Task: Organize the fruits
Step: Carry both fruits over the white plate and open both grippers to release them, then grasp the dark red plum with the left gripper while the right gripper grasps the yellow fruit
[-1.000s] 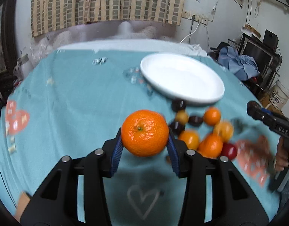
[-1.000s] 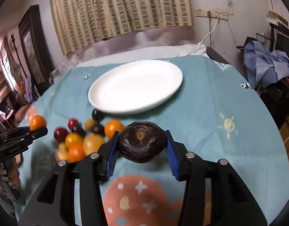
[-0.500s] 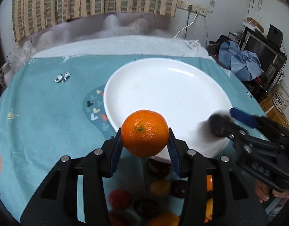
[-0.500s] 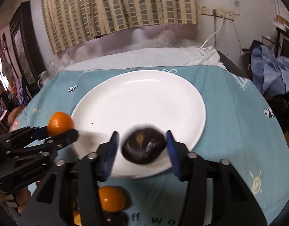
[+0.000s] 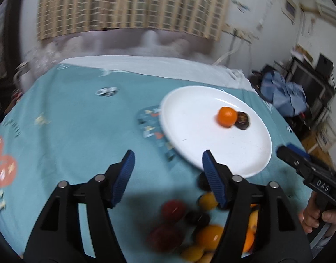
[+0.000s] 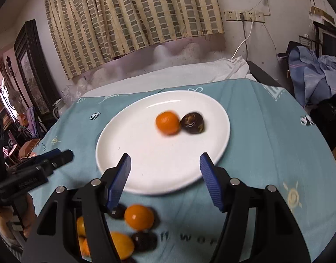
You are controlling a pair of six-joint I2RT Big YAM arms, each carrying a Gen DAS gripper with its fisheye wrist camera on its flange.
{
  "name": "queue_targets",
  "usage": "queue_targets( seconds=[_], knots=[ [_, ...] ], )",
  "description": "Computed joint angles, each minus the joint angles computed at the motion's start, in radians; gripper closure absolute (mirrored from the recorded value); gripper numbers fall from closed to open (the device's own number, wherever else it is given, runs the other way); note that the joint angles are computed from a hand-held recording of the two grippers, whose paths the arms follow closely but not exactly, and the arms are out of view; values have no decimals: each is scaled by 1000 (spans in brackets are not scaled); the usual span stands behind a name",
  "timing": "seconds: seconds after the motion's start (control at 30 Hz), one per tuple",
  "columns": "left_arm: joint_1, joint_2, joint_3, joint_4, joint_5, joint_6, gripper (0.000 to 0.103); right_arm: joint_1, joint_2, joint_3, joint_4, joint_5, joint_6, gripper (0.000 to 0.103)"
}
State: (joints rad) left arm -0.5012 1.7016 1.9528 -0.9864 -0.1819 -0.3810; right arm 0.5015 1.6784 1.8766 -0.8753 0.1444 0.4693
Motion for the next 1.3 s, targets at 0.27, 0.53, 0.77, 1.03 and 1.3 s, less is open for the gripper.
queue_targets(
  seconds=[0.27, 0.53, 0.77, 1.03, 1.3],
  knots=[
    [-3, -216, -325, 33, -80, -61, 31, 82, -161, -219, 107, 47, 0, 37],
    [-48, -214, -338, 61, -108, 27, 25, 67, -163, -226, 85, 26, 59, 37],
    [-76, -166, -307, 38, -139, 84, 24, 74, -158, -220, 72, 22, 55, 37],
    [-51, -160, -308, 30, -123, 72, 27, 73, -158, -219, 70, 31, 64, 37],
    [-46, -130, -285, 66, -75, 115, 36, 77, -147, -208, 58, 31, 43, 37]
  ],
)
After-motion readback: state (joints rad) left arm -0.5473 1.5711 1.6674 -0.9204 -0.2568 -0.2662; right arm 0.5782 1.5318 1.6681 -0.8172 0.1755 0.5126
